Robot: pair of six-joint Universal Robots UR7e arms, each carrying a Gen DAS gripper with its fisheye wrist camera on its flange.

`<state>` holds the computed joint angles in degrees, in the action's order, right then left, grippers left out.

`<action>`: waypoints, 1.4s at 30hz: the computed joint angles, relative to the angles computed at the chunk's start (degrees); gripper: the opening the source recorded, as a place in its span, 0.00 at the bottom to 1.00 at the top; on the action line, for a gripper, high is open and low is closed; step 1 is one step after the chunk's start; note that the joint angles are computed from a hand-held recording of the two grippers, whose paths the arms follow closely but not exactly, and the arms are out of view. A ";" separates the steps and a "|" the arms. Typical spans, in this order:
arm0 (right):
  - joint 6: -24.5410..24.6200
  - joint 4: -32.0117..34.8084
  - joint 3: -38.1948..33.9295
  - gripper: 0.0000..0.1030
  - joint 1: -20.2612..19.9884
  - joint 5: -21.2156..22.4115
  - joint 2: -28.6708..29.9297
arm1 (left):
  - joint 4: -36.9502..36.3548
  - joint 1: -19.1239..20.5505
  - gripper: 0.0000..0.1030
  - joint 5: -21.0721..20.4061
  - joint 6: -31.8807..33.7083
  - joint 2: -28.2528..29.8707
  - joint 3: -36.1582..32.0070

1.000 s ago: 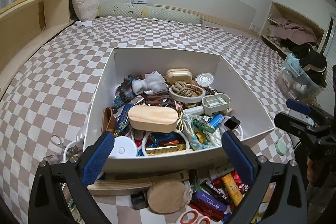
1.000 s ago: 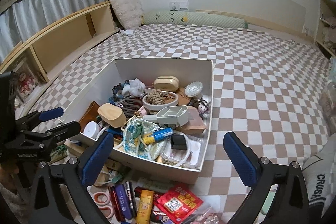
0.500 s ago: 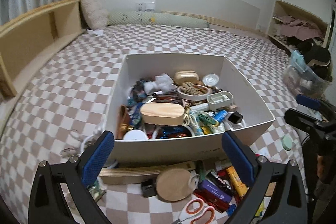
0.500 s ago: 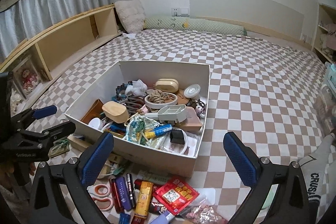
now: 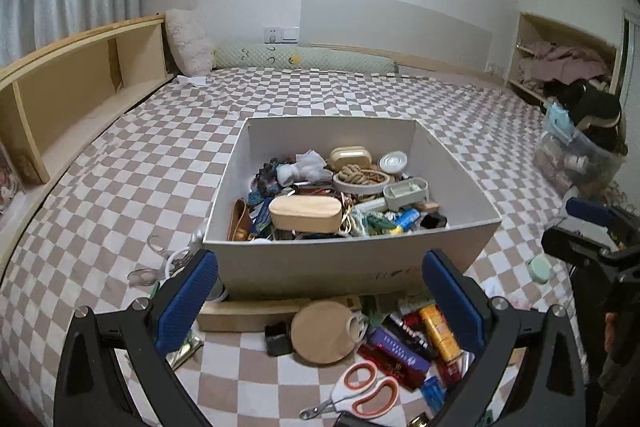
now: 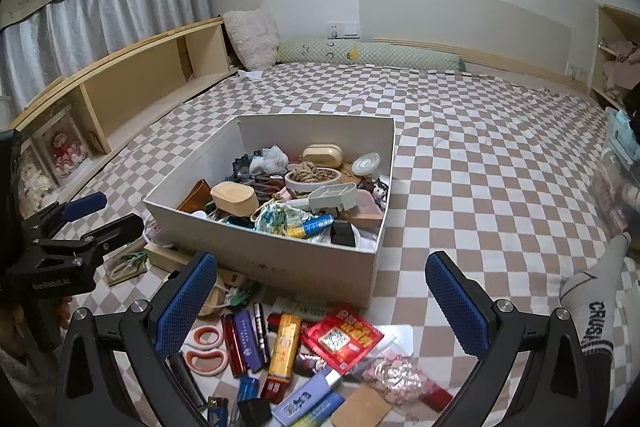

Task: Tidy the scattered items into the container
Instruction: 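Move both tools back from the box toward the scattered items, then lower the left tool onto the black lighter and close on it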

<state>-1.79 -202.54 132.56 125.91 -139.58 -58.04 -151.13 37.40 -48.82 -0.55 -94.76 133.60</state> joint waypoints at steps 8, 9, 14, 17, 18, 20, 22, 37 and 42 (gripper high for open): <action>2.29 -2.31 3.38 1.00 0.38 -0.32 0.48 | 2.28 -1.15 1.00 -0.21 -0.52 -2.98 1.75; 2.49 -2.31 3.64 1.00 0.40 -0.43 0.60 | 2.18 -1.31 1.00 -0.37 -0.52 -3.35 2.04; 3.25 -2.08 4.60 1.00 0.47 -0.82 1.23 | 3.15 -1.80 1.00 -1.18 -0.54 -4.97 2.91; 3.60 -2.37 5.20 1.00 0.35 -0.79 1.52 | 3.35 -2.21 1.00 -1.11 0.06 -6.07 3.94; 3.84 -2.38 5.45 1.00 0.22 -0.70 1.64 | 3.73 -2.25 1.00 -1.37 0.27 -6.53 4.28; 4.38 -2.26 5.85 1.00 0.05 -0.65 1.74 | 4.71 -2.10 1.00 -2.41 0.86 -7.52 4.91; 4.99 -2.08 6.29 1.00 -0.16 -0.46 1.86 | 5.52 -1.91 1.00 -3.16 1.53 -8.27 5.46; 2.55 0.83 7.02 1.00 -2.38 4.64 2.16 | 10.70 1.32 0.93 -7.47 2.84 -12.41 9.51; -0.18 4.73 7.06 1.00 -3.91 8.72 0.71 | 9.50 2.20 0.87 -8.36 1.74 -13.07 10.93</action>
